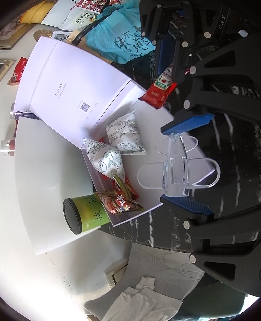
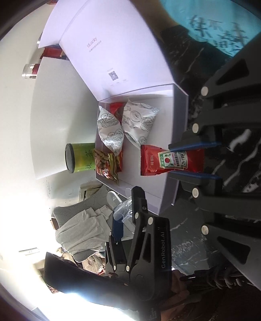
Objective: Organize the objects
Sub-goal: 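Lift the ketchup packet and clear airplane and carry them toward the box, then lower the ketchup packet and clear airplane into the white gift box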
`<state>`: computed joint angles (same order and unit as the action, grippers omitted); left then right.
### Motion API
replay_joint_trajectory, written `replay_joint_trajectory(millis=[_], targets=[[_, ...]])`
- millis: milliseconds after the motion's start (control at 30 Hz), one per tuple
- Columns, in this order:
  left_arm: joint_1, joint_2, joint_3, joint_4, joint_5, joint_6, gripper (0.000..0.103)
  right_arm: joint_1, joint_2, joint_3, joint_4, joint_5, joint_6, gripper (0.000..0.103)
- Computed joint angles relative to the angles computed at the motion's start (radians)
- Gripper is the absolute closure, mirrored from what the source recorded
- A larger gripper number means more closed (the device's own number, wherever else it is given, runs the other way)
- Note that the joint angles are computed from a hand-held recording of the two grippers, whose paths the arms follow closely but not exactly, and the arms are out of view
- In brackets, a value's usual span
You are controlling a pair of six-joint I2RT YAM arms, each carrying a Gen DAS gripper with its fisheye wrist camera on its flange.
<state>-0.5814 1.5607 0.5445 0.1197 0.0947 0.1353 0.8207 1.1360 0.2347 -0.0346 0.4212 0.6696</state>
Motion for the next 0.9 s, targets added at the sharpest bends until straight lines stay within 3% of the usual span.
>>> replay_joint_trajectory(millis=[367,567,900], targets=[[0.025,0.240,0.196,-0.009,0.037,0.020,0.044,-0.294,0.194,0.044,0.230,-0.213,-0.261,0.084],[0.040,0.321,0.273,-0.007,0.049,0.034,0.044,-0.356,0.309,0.108,0.276,-0.245,-0.325,0.084],[0.038,0.426,0.371,-0.019,0.032,0.039,0.043,-0.409,0.366,0.173,0.266,-0.289,-0.389,0.084]])
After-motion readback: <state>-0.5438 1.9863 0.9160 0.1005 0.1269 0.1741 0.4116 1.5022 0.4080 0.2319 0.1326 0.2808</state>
